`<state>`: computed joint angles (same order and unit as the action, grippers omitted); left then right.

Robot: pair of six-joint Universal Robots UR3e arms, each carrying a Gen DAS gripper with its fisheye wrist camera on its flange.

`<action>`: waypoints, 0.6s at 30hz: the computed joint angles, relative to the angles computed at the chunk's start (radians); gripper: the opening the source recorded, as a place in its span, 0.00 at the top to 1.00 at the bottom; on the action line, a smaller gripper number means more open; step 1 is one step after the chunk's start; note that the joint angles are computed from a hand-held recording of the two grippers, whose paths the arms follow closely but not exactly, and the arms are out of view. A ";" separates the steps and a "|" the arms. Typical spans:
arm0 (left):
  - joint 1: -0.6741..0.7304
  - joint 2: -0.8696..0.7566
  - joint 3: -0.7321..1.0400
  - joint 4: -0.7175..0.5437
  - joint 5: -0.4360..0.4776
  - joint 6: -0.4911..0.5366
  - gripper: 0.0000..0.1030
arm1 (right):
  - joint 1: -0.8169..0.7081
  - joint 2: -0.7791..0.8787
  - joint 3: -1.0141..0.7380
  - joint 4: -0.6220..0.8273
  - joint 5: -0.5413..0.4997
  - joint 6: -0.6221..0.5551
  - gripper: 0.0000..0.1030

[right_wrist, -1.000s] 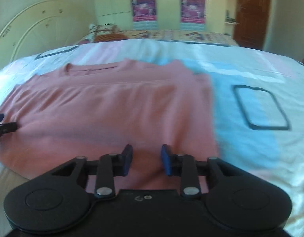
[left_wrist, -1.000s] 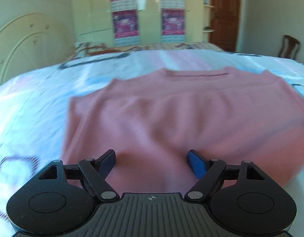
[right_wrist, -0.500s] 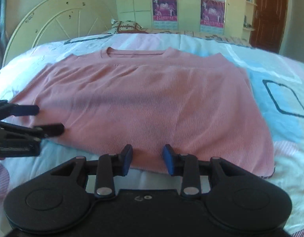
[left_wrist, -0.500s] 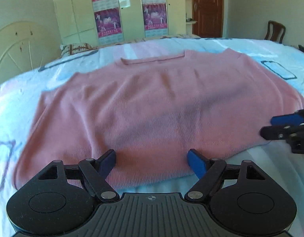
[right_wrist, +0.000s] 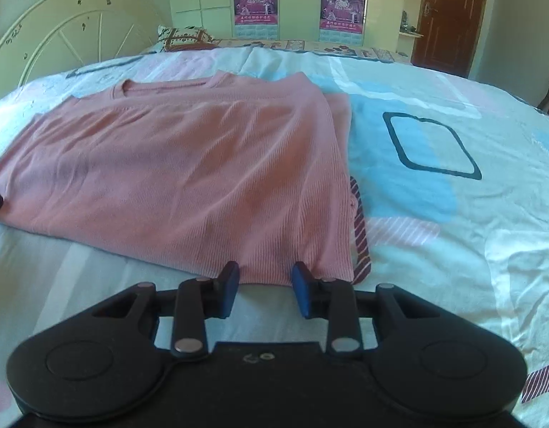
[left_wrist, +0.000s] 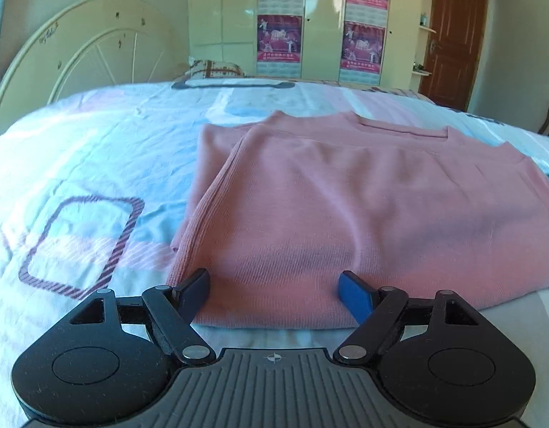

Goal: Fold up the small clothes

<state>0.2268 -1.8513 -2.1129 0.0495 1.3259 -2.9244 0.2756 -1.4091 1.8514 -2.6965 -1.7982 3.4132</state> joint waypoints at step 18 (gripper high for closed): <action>-0.021 -0.008 -0.018 0.030 0.035 0.030 0.23 | -0.012 0.029 -0.038 0.058 -0.036 0.013 0.69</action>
